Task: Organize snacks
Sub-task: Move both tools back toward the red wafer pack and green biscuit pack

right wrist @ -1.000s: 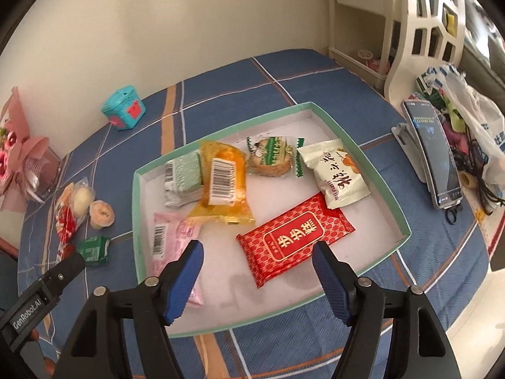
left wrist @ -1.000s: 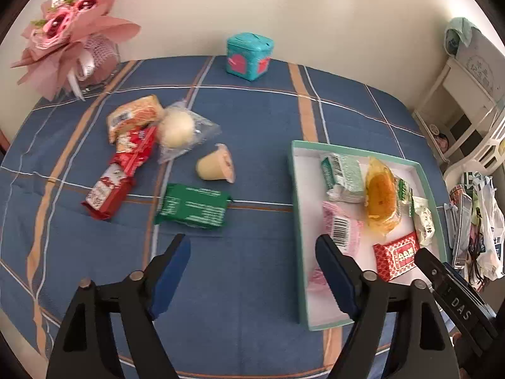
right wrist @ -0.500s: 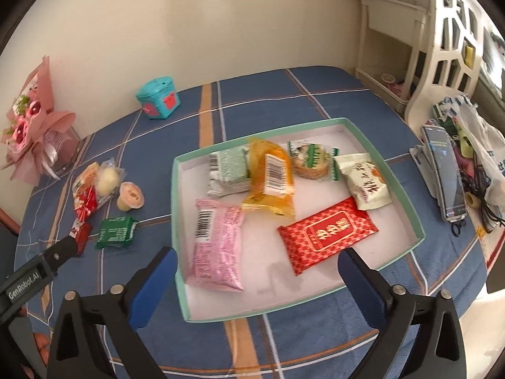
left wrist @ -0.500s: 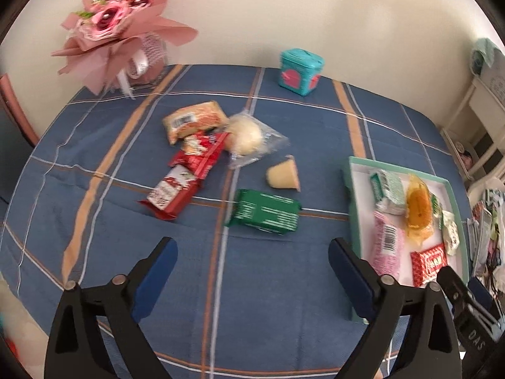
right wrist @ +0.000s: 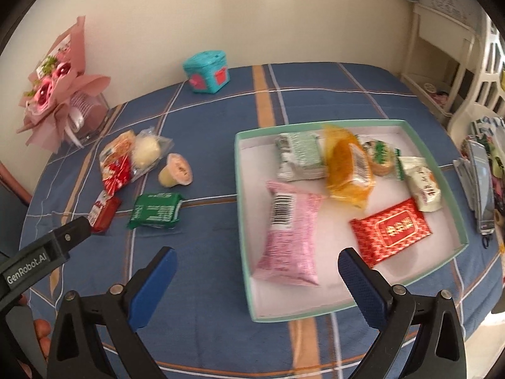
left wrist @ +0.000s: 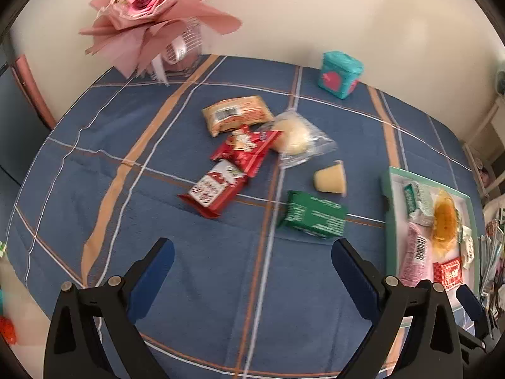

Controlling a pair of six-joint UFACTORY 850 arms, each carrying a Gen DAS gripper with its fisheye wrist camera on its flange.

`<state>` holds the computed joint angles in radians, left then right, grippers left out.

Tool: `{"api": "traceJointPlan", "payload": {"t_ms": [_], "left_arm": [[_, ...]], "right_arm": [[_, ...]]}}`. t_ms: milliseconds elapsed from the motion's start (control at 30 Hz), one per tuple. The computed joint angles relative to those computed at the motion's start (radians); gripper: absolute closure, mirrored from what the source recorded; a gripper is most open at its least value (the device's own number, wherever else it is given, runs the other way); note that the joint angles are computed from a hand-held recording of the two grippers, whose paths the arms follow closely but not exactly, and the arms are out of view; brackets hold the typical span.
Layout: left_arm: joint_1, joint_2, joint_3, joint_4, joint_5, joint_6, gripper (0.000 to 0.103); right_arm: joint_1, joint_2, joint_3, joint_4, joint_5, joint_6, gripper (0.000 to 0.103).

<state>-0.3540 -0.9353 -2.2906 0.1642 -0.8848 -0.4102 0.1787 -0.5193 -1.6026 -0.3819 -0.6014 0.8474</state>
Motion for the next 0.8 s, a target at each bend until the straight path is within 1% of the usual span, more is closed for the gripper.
{"api": "traceJointPlan", "payload": {"t_ms": [267,367,633,800], "left_arm": [[0.036,0.013,0.027,-0.002,0.018,-0.034,0.003],[0.047,0.009,0.025,0.008,0.01,-0.052,0.003],[0.072,0.012,0.046,0.018,0.02,-0.102,0.003],[0.079,-0.018,0.014,-0.005,0.007,-0.106,0.003]], "right_arm": [[0.021,-0.05,-0.055,0.078,-0.001,-0.073,0.0],[0.029,-0.065,-0.072,0.099,0.0,-0.093,0.0],[0.033,-0.11,-0.121,0.195,0.0,-0.168,0.0],[0.028,-0.135,-0.146,0.229,-0.009,-0.191,0.0]]}}
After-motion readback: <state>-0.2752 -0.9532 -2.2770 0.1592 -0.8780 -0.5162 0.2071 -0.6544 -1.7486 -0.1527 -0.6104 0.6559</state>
